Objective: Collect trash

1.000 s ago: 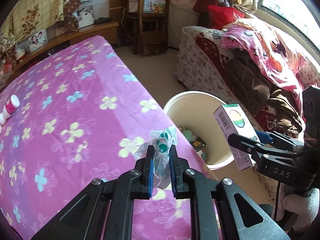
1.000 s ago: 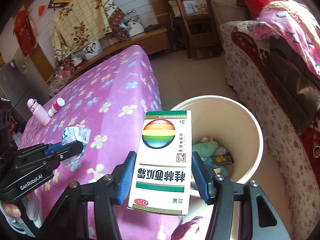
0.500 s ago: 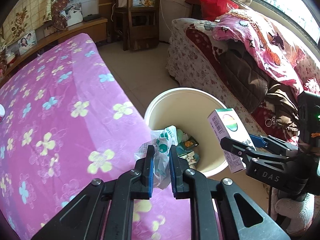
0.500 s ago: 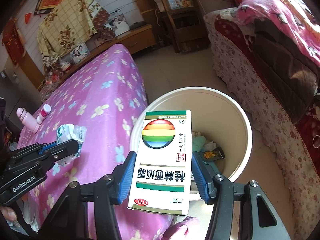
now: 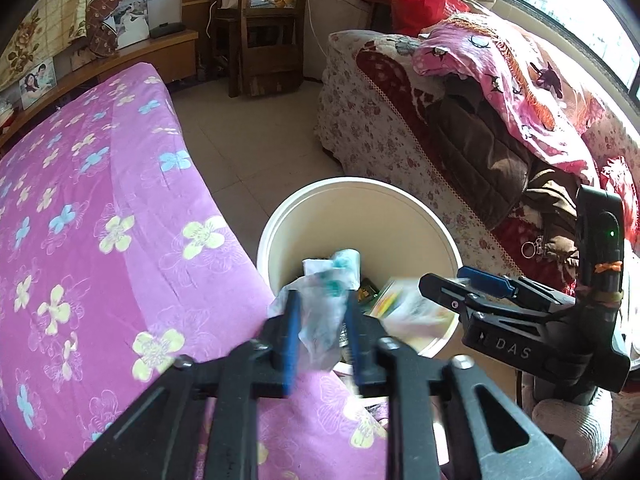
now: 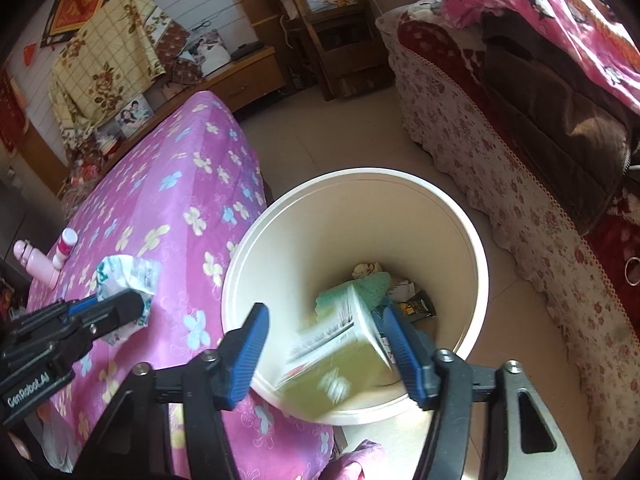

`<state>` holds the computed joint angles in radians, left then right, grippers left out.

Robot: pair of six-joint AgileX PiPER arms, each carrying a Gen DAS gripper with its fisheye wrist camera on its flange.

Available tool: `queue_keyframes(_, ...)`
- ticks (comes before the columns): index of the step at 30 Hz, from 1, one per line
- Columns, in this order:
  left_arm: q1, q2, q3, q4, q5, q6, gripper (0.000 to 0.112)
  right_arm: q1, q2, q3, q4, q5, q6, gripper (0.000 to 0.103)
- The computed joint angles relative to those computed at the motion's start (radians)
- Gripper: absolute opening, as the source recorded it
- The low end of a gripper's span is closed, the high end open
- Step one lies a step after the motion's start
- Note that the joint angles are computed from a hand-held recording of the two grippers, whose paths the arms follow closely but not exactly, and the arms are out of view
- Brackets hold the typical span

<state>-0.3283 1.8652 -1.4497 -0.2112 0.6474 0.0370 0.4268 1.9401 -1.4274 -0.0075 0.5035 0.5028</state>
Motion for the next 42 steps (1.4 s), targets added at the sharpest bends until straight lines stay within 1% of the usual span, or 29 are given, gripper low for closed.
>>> queue_keyframes(2,0.007,-0.01,0.018,-0.023,-0.019,0.015,0.05,0.002,-0.006,0.007,-0.002,-0.004,0.007,0.066)
queue_keyframes(3,0.008,-0.014,0.024,-0.021,-0.025,0.012,0.053,0.004,-0.007,0.01,0.001,-0.005,0.004,0.066)
queue_keyframes(8,0.02,-0.027,0.039,-0.028,-0.026,0.016,0.053,0.017,-0.024,0.036,0.014,-0.012,0.003,0.066)
queue_keyframes(13,0.028,-0.076,0.098,-0.009,-0.06,0.007,0.053,0.051,-0.061,0.062,-0.032,-0.023,0.06,0.066)
queue_keyframes(15,0.028,-0.101,0.128,0.017,-0.081,-0.009,0.053,0.078,-0.079,0.067,-0.09,-0.022,0.115,0.066)
queue_keyframes(20,0.026,-0.191,0.227,0.115,-0.14,-0.076,0.053,0.162,-0.124,0.077,-0.297,0.005,0.313,0.066)
queue_keyframes(24,0.049,-0.272,0.309,0.11,-0.186,-0.079,0.055,0.224,-0.166,0.091,-0.439,0.041,0.476,0.066)
queue_keyframes(25,0.056,-0.301,0.338,0.112,-0.207,-0.086,0.056,0.236,-0.174,0.091,-0.466,0.052,0.507,0.066)
queue_keyframes(27,0.069,-0.356,0.393,0.122,-0.248,-0.101,0.064,0.284,-0.193,0.091,-0.561,0.094,0.605,0.066)
queue_keyframes(28,0.076,-0.384,0.418,0.124,-0.267,-0.104,0.065,0.305,-0.201,0.091,-0.601,0.113,0.644,0.066)
queue_keyframes(30,0.089,-0.432,0.455,0.13,-0.285,-0.106,0.071,0.351,-0.216,0.087,-0.676,0.157,0.719,0.066)
queue_keyframes(32,0.1,-0.485,0.491,0.168,-0.296,-0.136,0.073,0.395,-0.232,0.088,-0.742,0.194,0.79,0.069)
queue_keyframes(35,0.119,-0.549,0.536,0.157,-0.309,-0.111,0.074,0.465,-0.244,0.077,-0.832,0.266,0.879,0.07)
queue_keyframes(38,0.137,-0.619,0.585,0.171,-0.323,-0.111,0.074,0.526,-0.237,0.042,-0.875,0.352,0.908,0.072)
queue_keyframes(40,0.153,-0.657,0.606,0.146,-0.321,-0.081,0.074,0.563,-0.24,0.036,-0.912,0.391,0.946,0.072)
queue_keyframes(42,0.16,-0.693,0.627,0.159,-0.317,-0.09,0.074,0.591,-0.248,0.035,-0.936,0.414,0.976,0.072)
